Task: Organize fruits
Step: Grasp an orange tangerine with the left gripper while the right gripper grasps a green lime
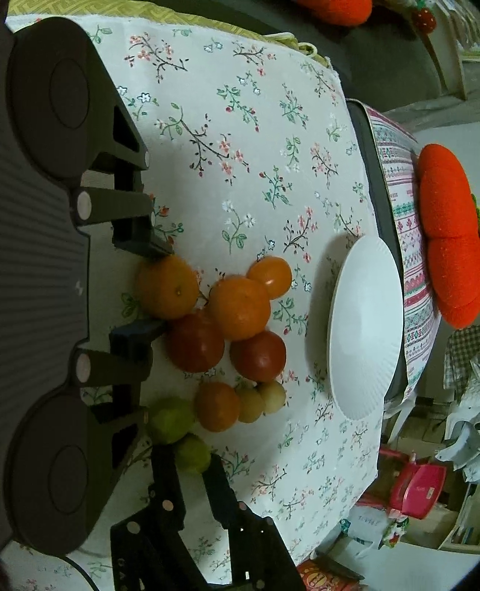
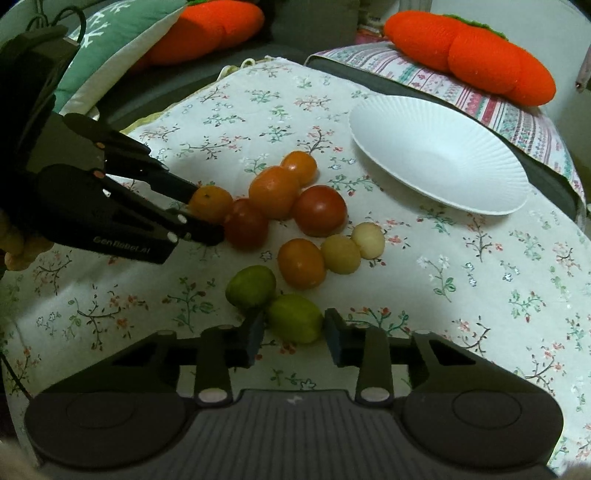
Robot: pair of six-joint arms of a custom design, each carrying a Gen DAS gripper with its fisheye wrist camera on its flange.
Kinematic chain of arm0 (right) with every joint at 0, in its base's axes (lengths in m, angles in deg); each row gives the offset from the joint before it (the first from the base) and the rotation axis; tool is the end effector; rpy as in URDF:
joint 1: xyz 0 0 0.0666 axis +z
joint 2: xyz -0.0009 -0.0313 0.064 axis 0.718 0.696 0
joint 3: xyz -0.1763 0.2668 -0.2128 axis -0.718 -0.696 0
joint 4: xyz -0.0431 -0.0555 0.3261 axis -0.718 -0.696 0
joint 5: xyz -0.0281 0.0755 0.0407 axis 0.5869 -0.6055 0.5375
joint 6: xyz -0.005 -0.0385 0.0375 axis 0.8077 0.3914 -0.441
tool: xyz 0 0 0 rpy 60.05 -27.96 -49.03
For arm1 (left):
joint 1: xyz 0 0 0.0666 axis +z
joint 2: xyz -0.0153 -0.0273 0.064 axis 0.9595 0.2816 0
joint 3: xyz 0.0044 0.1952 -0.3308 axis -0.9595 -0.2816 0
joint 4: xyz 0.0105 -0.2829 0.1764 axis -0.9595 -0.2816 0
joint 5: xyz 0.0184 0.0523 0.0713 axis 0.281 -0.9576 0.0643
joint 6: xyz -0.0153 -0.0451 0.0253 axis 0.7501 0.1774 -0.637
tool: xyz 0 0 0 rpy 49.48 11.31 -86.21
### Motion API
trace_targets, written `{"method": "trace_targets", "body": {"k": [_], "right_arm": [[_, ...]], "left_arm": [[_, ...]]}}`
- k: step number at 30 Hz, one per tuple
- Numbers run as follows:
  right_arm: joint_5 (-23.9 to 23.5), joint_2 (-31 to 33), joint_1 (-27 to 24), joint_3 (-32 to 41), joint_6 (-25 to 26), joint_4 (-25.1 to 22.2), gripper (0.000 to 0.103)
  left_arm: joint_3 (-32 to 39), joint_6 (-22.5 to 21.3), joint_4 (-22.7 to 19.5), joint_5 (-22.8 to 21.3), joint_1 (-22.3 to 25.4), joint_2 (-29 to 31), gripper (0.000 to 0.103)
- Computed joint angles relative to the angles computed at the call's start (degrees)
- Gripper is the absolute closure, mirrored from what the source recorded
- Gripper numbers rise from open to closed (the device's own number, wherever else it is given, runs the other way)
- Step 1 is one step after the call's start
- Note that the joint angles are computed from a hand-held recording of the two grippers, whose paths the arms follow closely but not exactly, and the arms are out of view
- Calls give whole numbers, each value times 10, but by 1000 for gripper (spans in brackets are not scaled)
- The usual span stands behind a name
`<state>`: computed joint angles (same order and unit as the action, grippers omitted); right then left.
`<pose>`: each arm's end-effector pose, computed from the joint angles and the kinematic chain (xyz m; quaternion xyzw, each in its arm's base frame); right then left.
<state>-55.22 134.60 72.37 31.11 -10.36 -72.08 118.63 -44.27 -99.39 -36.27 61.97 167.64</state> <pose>0.4232 0.2079 0.3305 -0.1674 0.9332 0.0602 0.3121 0.4962 -0.1117 0.3134 0.3308 0.8868 -0.0816 0.3121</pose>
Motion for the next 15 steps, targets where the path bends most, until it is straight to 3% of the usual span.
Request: {"method": "trace_targets", "body": {"k": [5, 15], "right_arm": [[-10, -3, -1, -4, -9, 6, 71], [-23, -11, -6, -8, -36, 16, 72]], "left_arm": [[-11, -9, 15, -9, -3, -5, 84], [-11, 8, 9, 14, 4, -10, 86]]}}
